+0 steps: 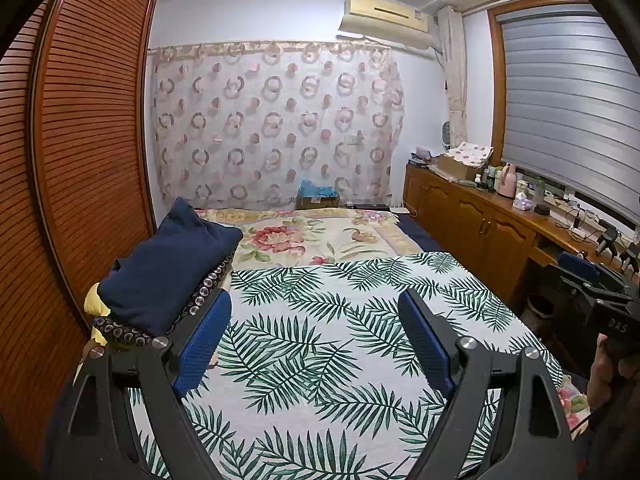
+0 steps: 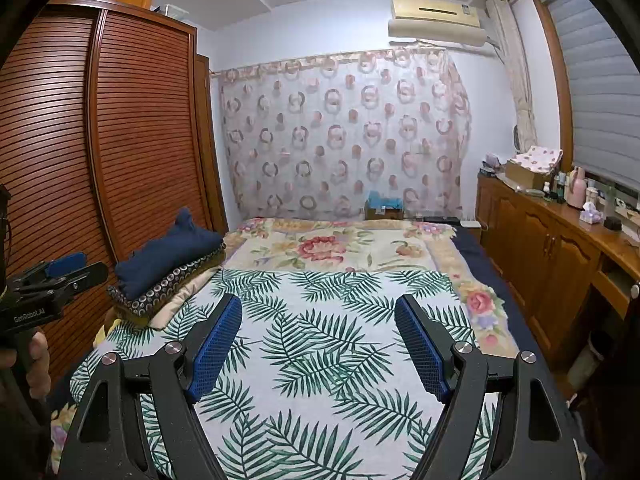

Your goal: Fold small clothes

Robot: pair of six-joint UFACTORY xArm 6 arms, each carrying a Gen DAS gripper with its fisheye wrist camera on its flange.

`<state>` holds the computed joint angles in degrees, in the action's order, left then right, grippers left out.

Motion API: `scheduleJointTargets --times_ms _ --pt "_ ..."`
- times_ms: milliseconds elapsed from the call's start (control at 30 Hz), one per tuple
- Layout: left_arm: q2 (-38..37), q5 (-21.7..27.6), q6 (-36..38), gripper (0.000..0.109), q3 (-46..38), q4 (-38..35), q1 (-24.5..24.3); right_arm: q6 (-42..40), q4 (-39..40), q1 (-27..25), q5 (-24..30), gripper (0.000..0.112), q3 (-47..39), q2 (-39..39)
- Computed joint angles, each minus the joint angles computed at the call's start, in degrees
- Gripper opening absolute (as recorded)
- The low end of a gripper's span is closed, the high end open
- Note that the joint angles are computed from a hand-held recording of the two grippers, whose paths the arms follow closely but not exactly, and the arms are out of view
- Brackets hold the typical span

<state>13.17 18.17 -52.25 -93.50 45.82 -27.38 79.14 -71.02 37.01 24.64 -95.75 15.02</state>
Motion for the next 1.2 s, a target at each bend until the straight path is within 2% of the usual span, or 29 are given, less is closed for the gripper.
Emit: scheduleJointTargets --times_ms 1200 --pt "-0.05 -0.04 -0.37 0.086 0.33 0.05 0.07 -0.42 0.34 -0.69 -0.93 0.081 1.38 -1.05"
